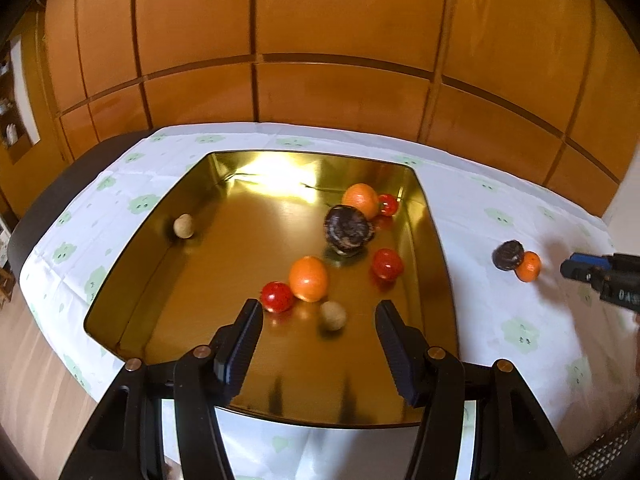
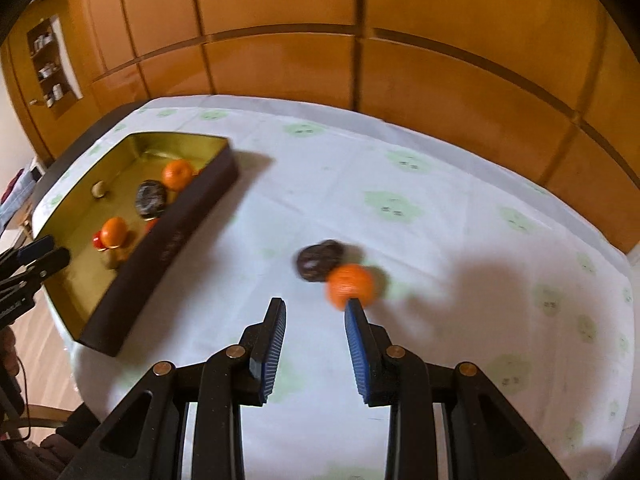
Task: Organize fruits
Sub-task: 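Lower the beige fruit into the gold tray and open the right tool, then move both tools back from the tray toward the fruit left on the cloth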
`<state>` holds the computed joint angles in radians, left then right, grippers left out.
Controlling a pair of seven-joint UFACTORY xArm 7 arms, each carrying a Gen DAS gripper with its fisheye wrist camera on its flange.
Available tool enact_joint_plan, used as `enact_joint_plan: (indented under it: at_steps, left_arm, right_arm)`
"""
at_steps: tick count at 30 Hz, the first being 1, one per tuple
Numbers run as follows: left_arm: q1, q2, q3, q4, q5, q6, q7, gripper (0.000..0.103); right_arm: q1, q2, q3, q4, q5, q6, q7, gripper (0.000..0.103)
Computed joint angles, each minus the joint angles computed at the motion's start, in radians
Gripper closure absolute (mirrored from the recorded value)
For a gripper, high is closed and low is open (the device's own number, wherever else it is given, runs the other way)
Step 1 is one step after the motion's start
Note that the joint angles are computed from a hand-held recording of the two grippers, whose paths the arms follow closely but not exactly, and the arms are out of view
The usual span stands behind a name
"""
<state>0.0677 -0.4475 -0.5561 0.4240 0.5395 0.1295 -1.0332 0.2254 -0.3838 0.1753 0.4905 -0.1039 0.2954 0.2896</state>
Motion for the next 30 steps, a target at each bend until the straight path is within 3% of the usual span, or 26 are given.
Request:
enact_joint_plan:
  at_steps: [13, 23, 30]
  left_arm:
    - [-0.049, 0.058, -0.011, 0.062, 0.049, 0.031, 0.000, 0.044]
    - [-0.111, 0.147, 0.008, 0.149, 0.160, 0.061, -0.041, 0.044]
    - [-0.236, 0.282, 0.086, 0.260, 0.192, 0.073, 0.003, 0.043]
  right_arm:
    - [-0.168, -0.020, -0.038, -0.050, -0.078, 0.000, 0.027, 0.072]
    - [-0.166, 0.014, -0.106, -0.043, 0.023, 0.022, 0.025, 0.072]
    - [-0.189, 0.015, -0.098, -0.036, 0.026, 0.034, 0.056, 0.072]
